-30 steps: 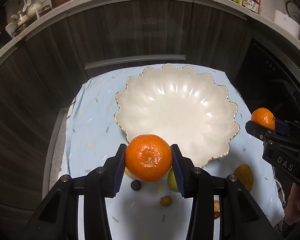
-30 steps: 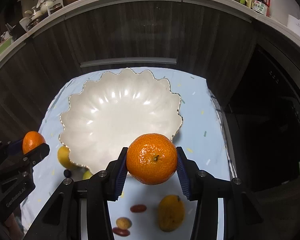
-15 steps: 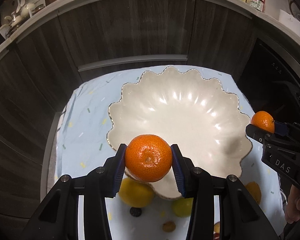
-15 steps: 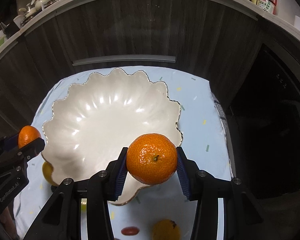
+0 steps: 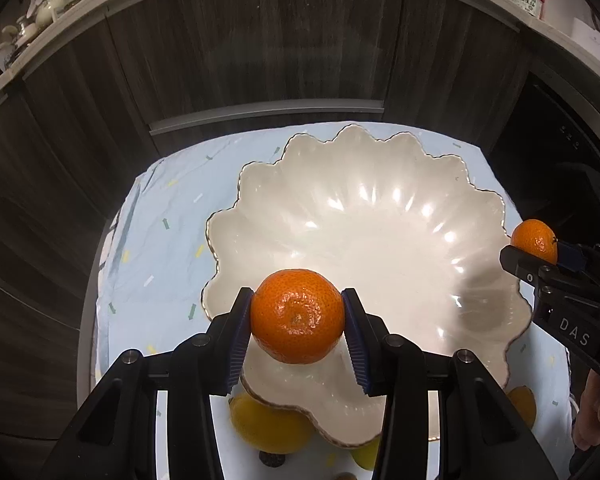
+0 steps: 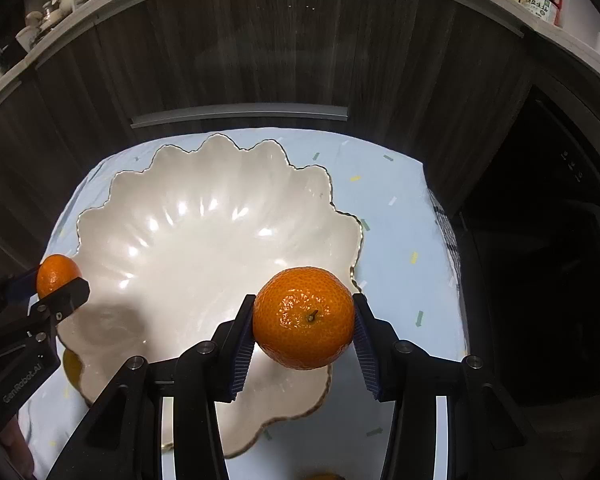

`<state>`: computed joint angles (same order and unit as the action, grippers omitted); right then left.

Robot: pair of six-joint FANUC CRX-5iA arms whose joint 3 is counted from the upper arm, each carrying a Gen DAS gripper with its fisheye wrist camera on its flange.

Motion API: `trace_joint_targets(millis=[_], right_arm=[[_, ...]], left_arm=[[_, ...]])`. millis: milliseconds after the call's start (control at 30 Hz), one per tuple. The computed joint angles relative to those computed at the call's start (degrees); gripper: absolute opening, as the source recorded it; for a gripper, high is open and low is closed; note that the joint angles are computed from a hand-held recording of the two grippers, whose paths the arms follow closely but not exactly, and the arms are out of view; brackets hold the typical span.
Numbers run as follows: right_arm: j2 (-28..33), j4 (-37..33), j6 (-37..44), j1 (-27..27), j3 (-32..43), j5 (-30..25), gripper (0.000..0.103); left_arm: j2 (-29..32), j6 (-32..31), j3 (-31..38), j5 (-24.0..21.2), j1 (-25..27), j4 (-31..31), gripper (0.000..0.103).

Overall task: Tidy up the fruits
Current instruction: 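Open both tools to drop the mandarins into the bowl, then withdraw both tools from the bowl toward the remaining fruits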

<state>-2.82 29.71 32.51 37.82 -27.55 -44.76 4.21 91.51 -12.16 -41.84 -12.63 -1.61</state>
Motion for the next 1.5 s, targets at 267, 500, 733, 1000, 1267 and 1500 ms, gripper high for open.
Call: trace_joint_targets(millis=[267,500,733,1000,1267,1500], right_arm=[[1.5,-2.7,2.0,-0.5,1.5,0.0,0.047],[1.0,-0.9,-0.3,-0.3,0.4,0.5,0.062],[-0.5,3.3,-3.3,0.8,-0.8,0.0,0.068],[-3.6,7.2,-7.1,2.3,-3.0,-0.5,0.068],[-6.4,8.1,-9.0,3.5,-4.5,-1.0,0.068],[-8.5,9.4,-11.2,5.2,-5.9,-2.6,0.068]], left_arm=[[1.6,0.6,1.4,-1.9,-0.2,-0.6,0.052],[0.8,3.4,2.1,-1.9,-1.0,-3.9,0.067],[-0.1,3.7,1.5,-2.2,-0.7,-3.4,0.075],[-3.0,4.8,0.7,-2.1,-1.2,-4.9,0.079],[-5.5,6.3,0.2,-2.6,-2.0,-6.8,0.079],[-7.6,7.0,-0.9,-3.0,-2.6,-7.3,0.079]])
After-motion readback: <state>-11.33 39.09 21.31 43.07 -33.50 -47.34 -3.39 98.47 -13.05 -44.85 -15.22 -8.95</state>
